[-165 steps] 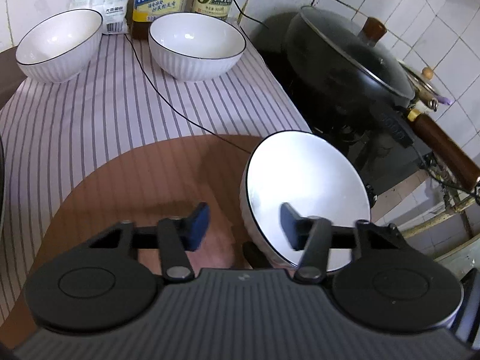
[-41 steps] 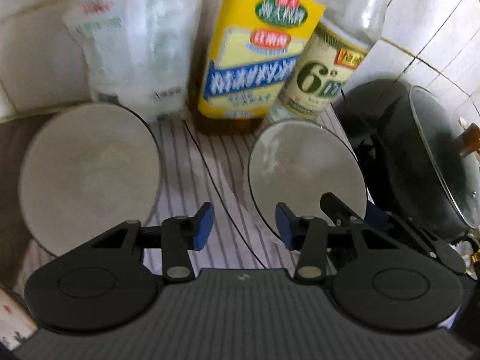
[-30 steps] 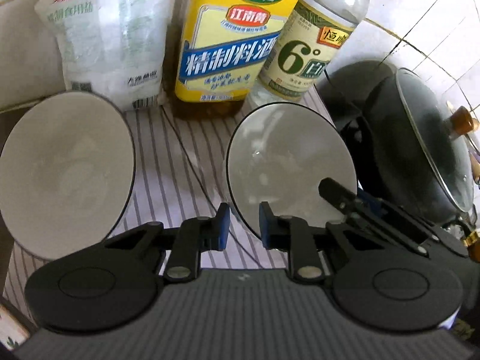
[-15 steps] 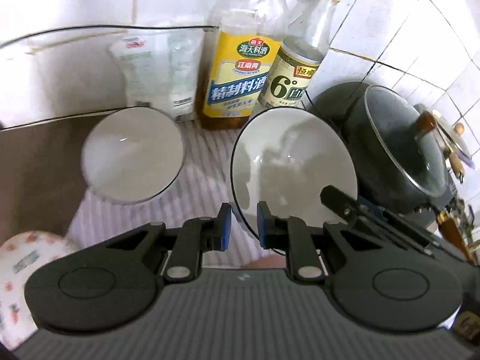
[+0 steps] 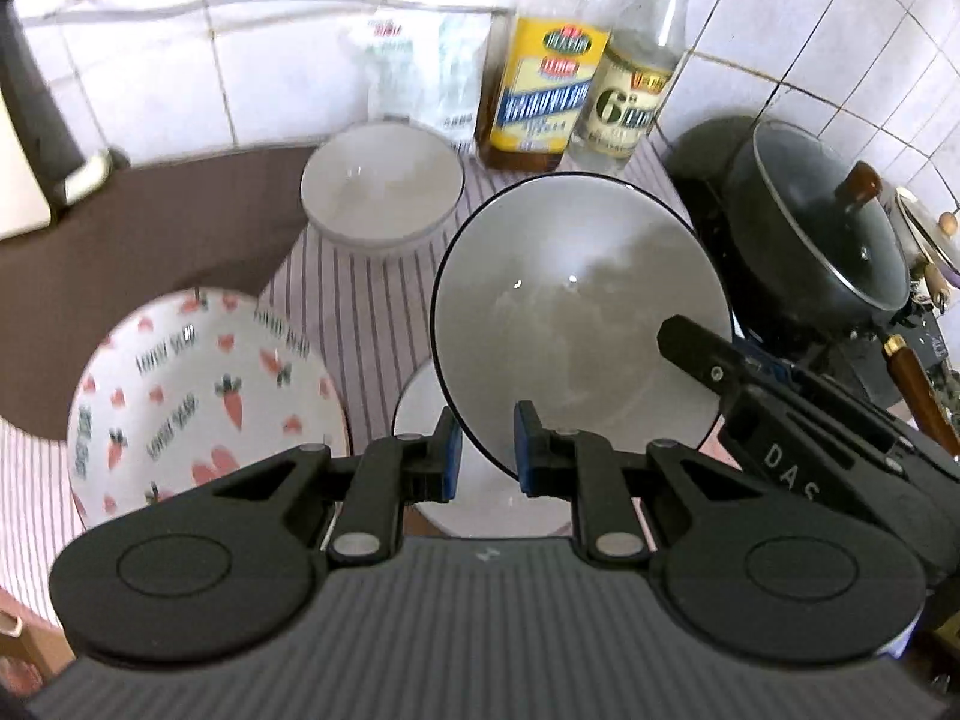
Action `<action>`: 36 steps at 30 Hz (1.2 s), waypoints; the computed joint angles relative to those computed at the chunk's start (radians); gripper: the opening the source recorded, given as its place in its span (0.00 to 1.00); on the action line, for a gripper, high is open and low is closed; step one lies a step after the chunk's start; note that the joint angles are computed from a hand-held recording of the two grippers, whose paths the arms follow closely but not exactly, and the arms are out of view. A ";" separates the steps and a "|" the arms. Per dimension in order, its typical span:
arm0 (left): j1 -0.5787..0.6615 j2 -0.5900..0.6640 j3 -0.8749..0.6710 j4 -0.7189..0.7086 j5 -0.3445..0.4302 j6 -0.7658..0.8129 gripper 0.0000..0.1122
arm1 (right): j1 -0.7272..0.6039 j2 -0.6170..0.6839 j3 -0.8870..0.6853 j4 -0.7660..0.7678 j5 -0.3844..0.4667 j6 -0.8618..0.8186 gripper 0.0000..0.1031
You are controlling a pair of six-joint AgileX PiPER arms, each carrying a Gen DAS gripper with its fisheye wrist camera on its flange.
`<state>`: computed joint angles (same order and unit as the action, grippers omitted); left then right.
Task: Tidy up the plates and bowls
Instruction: 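Lower the held bowl into the second white bowl and grip both rims, then lift the two nested bowls with both tools toward the third bowl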
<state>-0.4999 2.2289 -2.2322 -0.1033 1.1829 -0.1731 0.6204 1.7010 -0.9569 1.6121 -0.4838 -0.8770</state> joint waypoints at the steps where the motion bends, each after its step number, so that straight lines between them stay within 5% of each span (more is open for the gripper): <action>1: 0.003 -0.019 0.045 -0.010 -0.023 0.005 0.14 | 0.006 0.005 0.004 -0.005 -0.004 0.000 0.14; 9: 0.012 -0.076 0.242 -0.037 -0.152 0.053 0.14 | 0.024 0.068 0.063 -0.167 0.004 0.170 0.14; 12: 0.018 -0.066 0.255 -0.051 -0.164 0.071 0.14 | 0.031 0.097 0.048 -0.131 -0.002 0.109 0.14; 25: 0.009 -0.021 0.206 -0.003 -0.106 0.088 0.15 | 0.049 0.165 0.012 -0.100 -0.015 -0.029 0.15; 31: 0.012 -0.009 0.197 -0.001 -0.118 0.107 0.15 | 0.040 0.176 0.025 -0.163 -0.013 0.057 0.16; 36: 0.014 0.031 0.114 0.008 -0.046 0.103 0.16 | 0.034 0.179 0.019 -0.161 0.000 0.060 0.16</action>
